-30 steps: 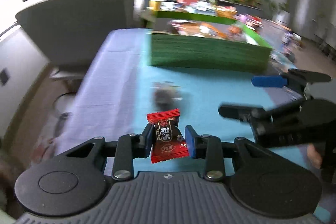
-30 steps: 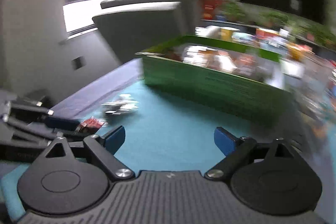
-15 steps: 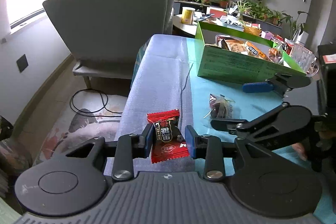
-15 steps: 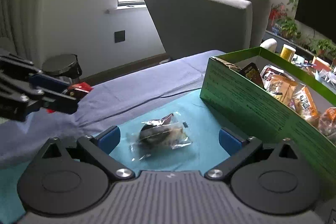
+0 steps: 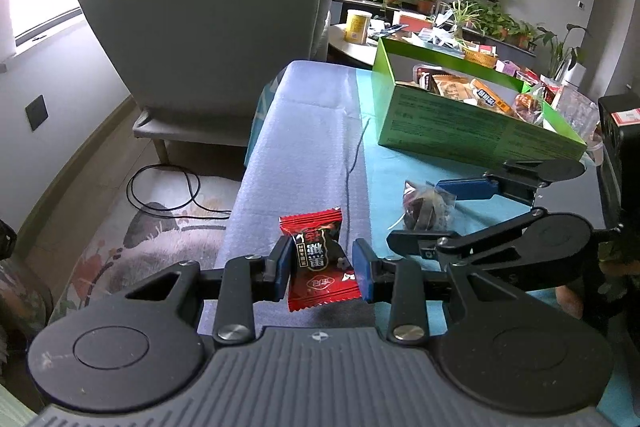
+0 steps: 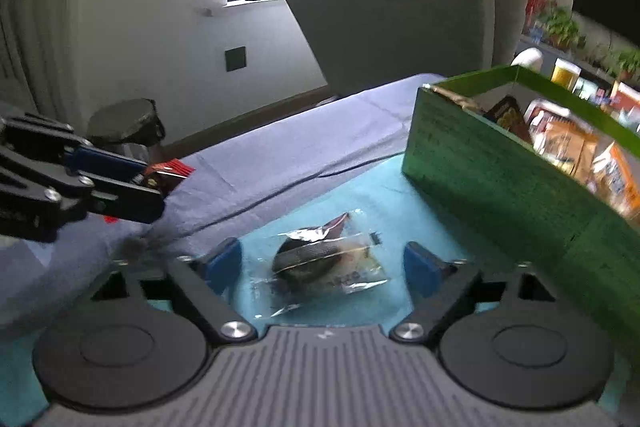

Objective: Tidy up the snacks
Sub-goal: 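Grasp the clear dark snack packet with the right tool while the left tool holds the red packet, then carry the red packet and clear packet with both tools over the green box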

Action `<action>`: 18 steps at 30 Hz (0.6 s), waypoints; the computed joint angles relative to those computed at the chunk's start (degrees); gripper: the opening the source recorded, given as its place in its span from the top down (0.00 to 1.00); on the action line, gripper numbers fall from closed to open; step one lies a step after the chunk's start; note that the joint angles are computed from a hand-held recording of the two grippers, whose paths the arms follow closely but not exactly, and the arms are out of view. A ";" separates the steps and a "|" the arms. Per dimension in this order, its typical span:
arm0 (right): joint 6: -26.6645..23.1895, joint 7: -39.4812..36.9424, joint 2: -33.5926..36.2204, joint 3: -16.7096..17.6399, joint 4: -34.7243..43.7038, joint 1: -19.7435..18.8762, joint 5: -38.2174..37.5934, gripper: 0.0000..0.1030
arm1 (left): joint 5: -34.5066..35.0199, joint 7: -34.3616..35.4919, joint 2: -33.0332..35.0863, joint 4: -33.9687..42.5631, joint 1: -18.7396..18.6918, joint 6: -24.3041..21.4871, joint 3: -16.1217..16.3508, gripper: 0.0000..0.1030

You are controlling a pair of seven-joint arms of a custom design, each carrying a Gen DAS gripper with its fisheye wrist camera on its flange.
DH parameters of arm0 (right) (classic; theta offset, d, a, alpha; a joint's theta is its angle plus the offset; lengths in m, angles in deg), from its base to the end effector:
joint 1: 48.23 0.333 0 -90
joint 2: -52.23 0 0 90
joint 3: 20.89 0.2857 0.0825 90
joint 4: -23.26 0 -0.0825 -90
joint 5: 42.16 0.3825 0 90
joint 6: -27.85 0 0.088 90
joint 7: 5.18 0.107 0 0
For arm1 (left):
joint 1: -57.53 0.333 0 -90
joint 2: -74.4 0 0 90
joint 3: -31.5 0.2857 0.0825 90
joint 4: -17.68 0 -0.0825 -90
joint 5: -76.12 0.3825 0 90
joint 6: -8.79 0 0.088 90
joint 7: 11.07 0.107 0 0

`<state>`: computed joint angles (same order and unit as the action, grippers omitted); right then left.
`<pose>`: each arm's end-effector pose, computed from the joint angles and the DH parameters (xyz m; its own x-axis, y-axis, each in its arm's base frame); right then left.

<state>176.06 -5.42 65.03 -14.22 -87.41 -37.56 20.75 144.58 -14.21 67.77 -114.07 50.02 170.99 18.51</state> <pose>0.6047 0.1684 0.3829 0.8488 -0.5284 0.0170 -0.3357 -0.5636 -0.7548 0.4753 -0.2298 0.4122 0.1473 -0.9808 0.1277 -0.6176 -0.1921 -0.7627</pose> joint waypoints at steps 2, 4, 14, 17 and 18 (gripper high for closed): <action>1.25 -0.19 -0.85 0.08 -1.05 0.27 0.25 0.33 | -0.04 0.14 -0.32 0.02 -0.18 -0.34 -0.18 0.70; 3.96 -1.47 -2.24 0.27 -2.98 0.65 1.70 0.33 | 0.07 0.10 -0.73 -0.07 -0.27 -0.53 -0.32 0.70; 8.67 -9.69 -8.42 -2.19 -7.63 0.03 15.68 0.33 | 3.82 0.11 0.66 4.22 -1.67 -1.67 -1.82 0.70; 10.88 -13.03 -9.38 -3.10 -7.27 -0.30 21.81 0.33 | 5.80 0.02 2.92 7.71 -2.63 -1.61 -1.86 0.70; 11.60 -13.77 -9.49 -3.42 -6.87 -0.44 23.87 0.33 | 6.19 -0.14 3.70 8.87 -2.98 -1.54 -1.72 0.70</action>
<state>187.66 -19.19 55.53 -17.64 -94.27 -38.01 44.62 150.77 -14.35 71.47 -105.20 47.04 169.45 16.79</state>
